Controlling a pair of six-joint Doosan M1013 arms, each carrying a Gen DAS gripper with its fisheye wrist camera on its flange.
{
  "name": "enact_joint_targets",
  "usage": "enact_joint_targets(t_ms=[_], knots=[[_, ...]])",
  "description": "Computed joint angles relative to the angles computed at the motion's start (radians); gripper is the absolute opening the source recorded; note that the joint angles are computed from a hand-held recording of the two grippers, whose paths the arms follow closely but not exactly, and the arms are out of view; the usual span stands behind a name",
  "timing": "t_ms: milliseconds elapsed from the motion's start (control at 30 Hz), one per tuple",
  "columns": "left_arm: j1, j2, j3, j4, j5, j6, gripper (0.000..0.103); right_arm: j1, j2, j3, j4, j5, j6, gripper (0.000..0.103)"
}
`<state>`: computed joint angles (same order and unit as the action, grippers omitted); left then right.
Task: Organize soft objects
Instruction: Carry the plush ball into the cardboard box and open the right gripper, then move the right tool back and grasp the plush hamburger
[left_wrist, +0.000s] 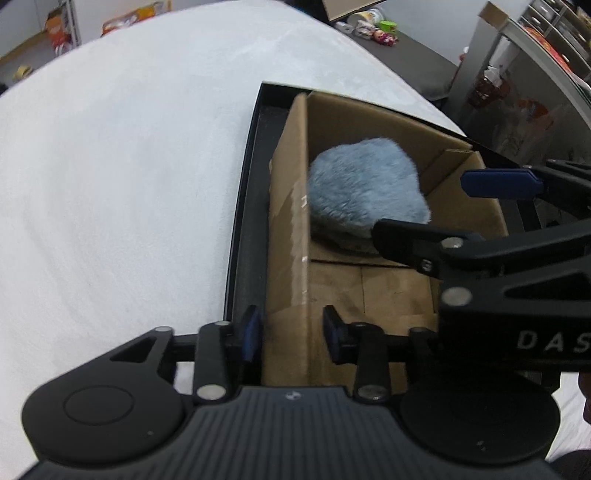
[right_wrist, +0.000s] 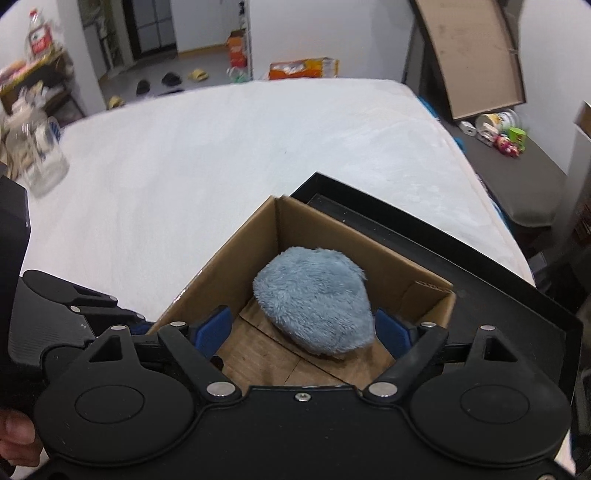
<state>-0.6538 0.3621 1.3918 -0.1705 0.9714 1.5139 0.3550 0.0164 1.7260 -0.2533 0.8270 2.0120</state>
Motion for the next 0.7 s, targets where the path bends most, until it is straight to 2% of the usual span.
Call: enact_joint_targets(t_ms=[100,267,400,700], knots=[[-0.007,-0.004,-0.011,0.027,0.007,-0.009,0.053,-0.001,-0.029,0.022,-0.029,-0.018,0.063,0.088],[-0.027,-0.009,-0.025,0.084,0.033,-0.027,0.057,-0.018,-0.086,0.069,-0.057,-0.052,0.154,0.089],[-0.046,-0.008,-0.032,0.129,0.045,-0.045,0.071,-0.026,-0.124,0.103,-0.085,-0.064,0.218,0.09],[-0.077,-0.018,-0.026,0.216,0.062,-0.085,0.076,-0.035,-0.198,0.173,-0.137,-0.074,0.318,0.096]])
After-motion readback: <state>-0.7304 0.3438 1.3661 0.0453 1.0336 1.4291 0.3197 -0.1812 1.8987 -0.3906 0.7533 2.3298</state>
